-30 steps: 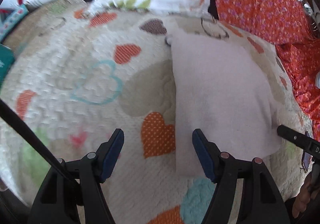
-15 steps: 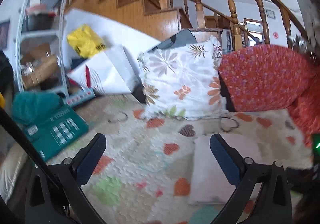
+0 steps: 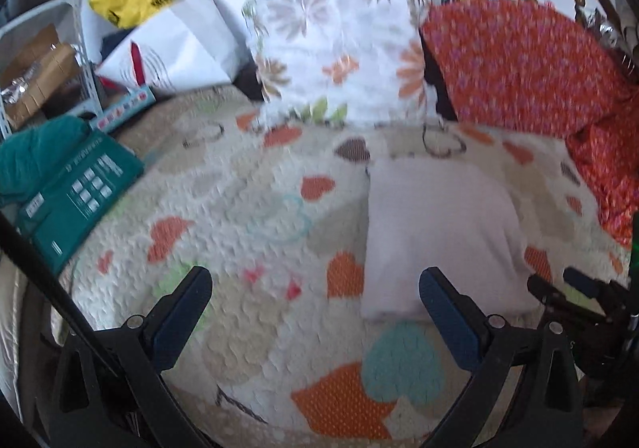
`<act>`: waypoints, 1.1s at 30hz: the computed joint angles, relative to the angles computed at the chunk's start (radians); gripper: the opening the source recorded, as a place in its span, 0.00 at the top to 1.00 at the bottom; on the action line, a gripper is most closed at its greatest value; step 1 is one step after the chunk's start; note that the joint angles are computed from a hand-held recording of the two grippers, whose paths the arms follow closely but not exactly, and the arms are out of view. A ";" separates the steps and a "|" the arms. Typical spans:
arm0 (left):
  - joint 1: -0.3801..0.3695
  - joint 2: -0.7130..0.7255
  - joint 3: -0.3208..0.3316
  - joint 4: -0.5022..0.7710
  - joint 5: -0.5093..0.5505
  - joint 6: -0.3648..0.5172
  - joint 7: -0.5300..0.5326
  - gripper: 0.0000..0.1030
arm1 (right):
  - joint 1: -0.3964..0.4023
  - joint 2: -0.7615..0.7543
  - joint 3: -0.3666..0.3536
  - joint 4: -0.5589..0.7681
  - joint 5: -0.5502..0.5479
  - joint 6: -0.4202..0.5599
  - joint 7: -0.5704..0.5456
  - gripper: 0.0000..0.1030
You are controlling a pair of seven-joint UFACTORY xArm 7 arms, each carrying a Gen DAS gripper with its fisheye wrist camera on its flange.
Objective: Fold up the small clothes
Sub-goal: 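Lift both grippers away from the folded cardigan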
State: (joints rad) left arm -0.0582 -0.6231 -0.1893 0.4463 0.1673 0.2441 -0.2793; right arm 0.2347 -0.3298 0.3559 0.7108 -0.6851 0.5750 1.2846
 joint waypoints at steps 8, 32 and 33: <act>-0.051 0.075 0.011 0.021 -0.017 0.040 0.013 0.00 | 0.018 0.029 -0.011 0.018 0.015 0.044 -0.033 0.32; -0.107 0.154 0.039 0.052 -0.047 0.105 0.051 0.00 | 0.022 0.149 -0.107 0.039 0.087 0.039 -0.024 0.23; -0.107 0.151 0.039 0.051 -0.047 0.109 0.054 0.00 | 0.019 0.134 -0.101 0.035 0.069 0.060 0.003 0.23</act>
State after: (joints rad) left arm -0.1655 -0.4723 -0.1499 0.4975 0.1205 0.3529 -0.2248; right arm 0.2540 -0.1956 0.2547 0.7454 -0.6161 0.6350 1.2875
